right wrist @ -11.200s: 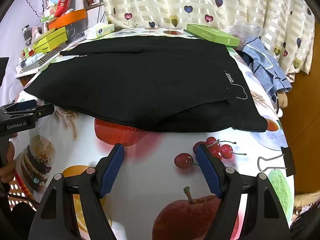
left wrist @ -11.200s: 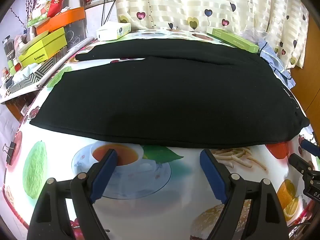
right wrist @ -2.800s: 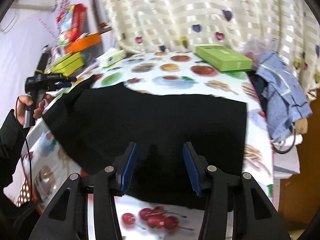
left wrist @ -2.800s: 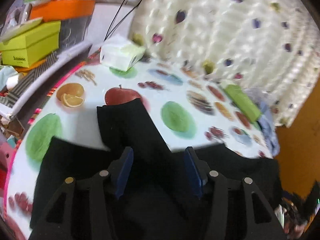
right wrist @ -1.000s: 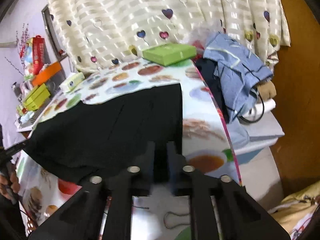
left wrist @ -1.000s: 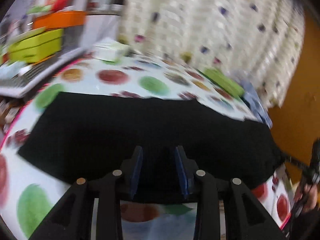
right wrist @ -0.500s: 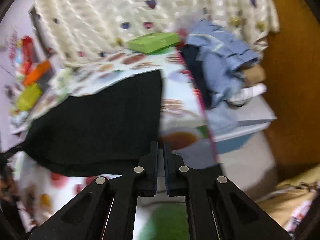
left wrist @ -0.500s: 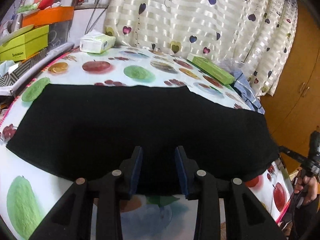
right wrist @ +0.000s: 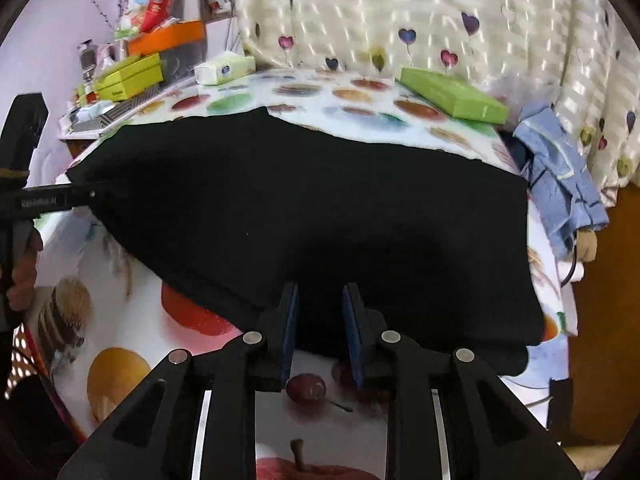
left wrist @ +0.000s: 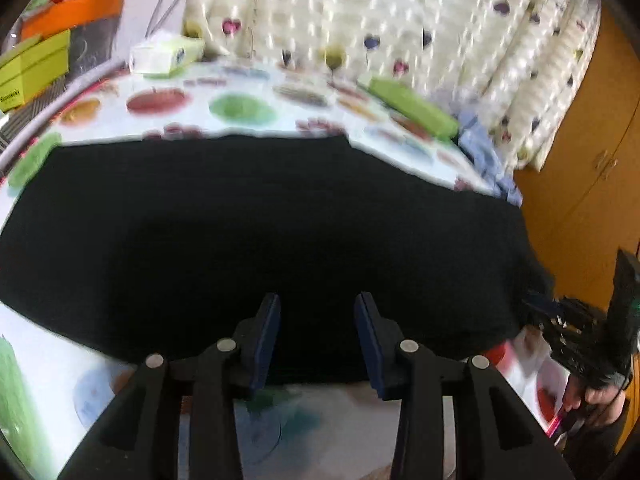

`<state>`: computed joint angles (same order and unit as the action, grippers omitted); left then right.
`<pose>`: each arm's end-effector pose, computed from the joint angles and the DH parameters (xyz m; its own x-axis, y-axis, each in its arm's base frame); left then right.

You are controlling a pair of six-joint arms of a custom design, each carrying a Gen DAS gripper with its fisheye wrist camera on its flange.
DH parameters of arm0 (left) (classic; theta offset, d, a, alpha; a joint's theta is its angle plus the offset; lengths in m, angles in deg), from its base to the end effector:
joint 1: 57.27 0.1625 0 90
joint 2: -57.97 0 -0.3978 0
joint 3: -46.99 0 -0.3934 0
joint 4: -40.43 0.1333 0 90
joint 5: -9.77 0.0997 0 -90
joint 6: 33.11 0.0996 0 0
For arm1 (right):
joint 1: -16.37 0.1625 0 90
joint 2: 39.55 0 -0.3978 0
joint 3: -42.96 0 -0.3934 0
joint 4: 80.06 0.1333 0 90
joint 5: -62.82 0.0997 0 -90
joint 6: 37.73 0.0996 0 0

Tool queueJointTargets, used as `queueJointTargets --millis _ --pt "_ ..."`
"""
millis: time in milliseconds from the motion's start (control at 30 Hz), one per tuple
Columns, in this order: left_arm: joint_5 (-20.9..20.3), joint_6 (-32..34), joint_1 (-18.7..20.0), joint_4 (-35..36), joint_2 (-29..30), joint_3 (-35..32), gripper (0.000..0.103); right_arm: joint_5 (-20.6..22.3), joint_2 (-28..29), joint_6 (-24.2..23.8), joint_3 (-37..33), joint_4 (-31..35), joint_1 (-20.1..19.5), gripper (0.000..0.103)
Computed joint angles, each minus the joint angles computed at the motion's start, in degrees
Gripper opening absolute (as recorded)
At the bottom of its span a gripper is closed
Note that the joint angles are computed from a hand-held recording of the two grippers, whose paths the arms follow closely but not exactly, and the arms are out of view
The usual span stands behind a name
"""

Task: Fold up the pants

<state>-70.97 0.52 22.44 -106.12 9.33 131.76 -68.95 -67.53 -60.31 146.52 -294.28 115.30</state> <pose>0.0204 -0.7236 0.1718 -0.7242 0.6115 -0.3188 0.6828 0.7007 -0.2070 0.1548 -0.5536 -0.0061 -0.7126 0.0985 0.6946 -0.4074 0.7479 -0.5240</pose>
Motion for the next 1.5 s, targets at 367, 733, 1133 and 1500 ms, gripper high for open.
queueJointTargets --millis 367,733,1133,1500 --pt "6.11 -2.75 1.74 -10.78 -0.14 -0.55 0.042 -3.64 -2.17 4.13 3.6 -4.86 -1.59 0.024" --pt "7.73 -8.38 5.52 -9.81 1.19 -7.74 0.041 -2.79 1.65 1.61 -3.01 -1.44 -0.26 0.053" --pt "7.98 -14.37 7.98 -8.46 0.37 -10.42 0.042 1.05 2.61 0.11 -4.58 0.99 0.84 0.053" --pt "9.02 -21.71 7.98 -7.56 5.19 -18.15 0.046 3.1 2.73 -0.36 -5.32 1.16 1.15 0.053"
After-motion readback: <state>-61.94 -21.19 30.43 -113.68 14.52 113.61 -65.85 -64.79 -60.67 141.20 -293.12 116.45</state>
